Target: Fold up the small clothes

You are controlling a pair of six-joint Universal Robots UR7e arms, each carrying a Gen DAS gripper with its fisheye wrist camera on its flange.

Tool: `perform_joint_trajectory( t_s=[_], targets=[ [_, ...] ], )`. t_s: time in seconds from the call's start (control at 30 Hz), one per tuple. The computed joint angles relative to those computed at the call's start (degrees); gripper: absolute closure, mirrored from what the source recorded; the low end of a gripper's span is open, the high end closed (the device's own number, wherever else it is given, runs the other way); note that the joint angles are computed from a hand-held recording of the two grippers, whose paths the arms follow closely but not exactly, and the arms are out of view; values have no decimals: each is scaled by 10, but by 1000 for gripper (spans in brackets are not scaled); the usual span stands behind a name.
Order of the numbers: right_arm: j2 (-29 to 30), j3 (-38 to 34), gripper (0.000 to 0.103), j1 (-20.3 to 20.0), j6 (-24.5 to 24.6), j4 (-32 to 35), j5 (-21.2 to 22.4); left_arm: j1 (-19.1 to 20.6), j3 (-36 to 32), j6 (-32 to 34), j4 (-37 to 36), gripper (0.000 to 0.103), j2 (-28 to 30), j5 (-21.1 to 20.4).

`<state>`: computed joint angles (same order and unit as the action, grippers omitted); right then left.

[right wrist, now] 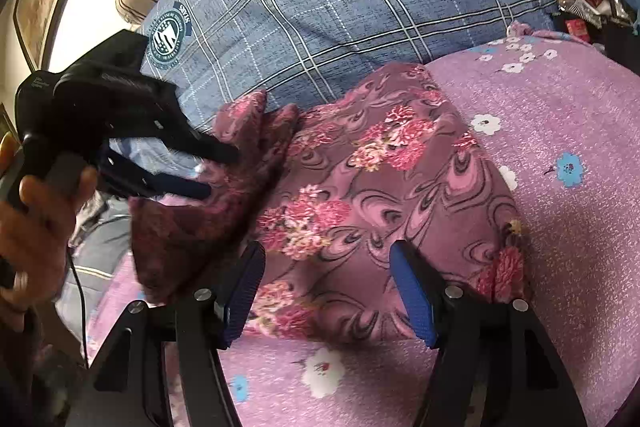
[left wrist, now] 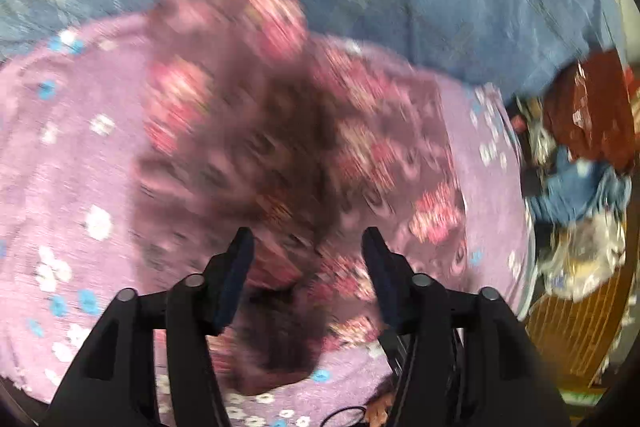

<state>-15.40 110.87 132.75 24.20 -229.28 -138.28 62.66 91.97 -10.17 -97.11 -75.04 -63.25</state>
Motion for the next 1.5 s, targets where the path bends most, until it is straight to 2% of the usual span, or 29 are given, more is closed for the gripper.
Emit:
perform_joint_trajectory(
  t_s=[0.03, 0.07, 0.17, 0.27, 0.33, 0.43, 0.5, 0.57, 0.6, 0.63, 0.67, 0.7, 0.73, 0.77, 0.8, 0.9, 0.97, 1.1, 1.17, 1.27, 1.33, 1.43, 1.5],
  targets=[
    [-1, 2, 33, -1, -2, -12, 15, -1, -14, -5, 9, 24, 7, 19],
    [-1, 2, 33, -3, -5, -27, 40, -2, -28, -8, 19, 19, 19, 35],
    [-8, -12, 28, -19, -13, -9, 122, -1, -62, -29, 61, 19, 55, 74],
    [-8, -38, 28, -27, -18, 23, 168, 4, -92, -32, 97, 19, 92, 78],
    [-7, -55, 25, -35, -14, 35, 200, -4, -87, -21, 98, 19, 106, 97],
    [4, -82, 16, -41, -10, 56, 213, -14, -76, -11, 98, 19, 124, 133],
    [12, -96, 15, -46, -3, 79, 214, -14, -75, -16, 109, 19, 140, 162],
    [28, -108, 15, -53, -3, 64, 223, -7, -76, -27, 117, 19, 151, 182],
    [40, -115, 18, -54, -5, 41, 218, -5, -72, -31, 111, 20, 152, 191],
    [51, -121, 21, -53, -9, 17, 213, -4, -65, -28, 98, 29, 150, 197],
    [58, -125, 39, -53, -11, 1, 209, -5, -53, -18, 79, 48, 142, 205],
    [60, -123, 70, -56, -8, -6, 218, -5, -43, -3, 64, 57, 134, 207],
    [57, -119, 84, -63, 1, 0, 237, -6, -38, 5, 54, 73, 130, 201],
    [56, -116, 93, -66, 10, 7, 242, -9, -31, 8, 45, 86, 119, 201],
    [56, -113, 94, -67, 14, -2, 239, -12, -29, 11, 44, 88, 107, 203],
    [51, -96, 96, -56, 11, -44, 229, -22, -25, 16, 26, 92, 77, 163],
    [41, -75, 96, -42, 3, -82, 215, -30, -24, 17, 18, 92, 61, 119],
    [21, -27, 96, -14, -8, -158, 142, -47, 0, 16, -6, 92, 47, 44],
    [19, -3, 96, -3, 2, -184, 100, -51, 21, 15, -24, 91, 53, 22],
    [20, 44, 96, -12, 55, -199, 65, -42, 47, 1, -37, 91, 62, -9],
    [21, 71, 96, -34, 89, -200, 80, -42, 58, -13, -49, 91, 59, -17],
    [23, 98, 93, -57, 116, -204, 121, -24, 23, -15, -38, 89, 29, -83],
    [10, 116, 85, -52, 109, -197, 126, -18, 0, 7, -49, 74, 7, -88]
  ],
)
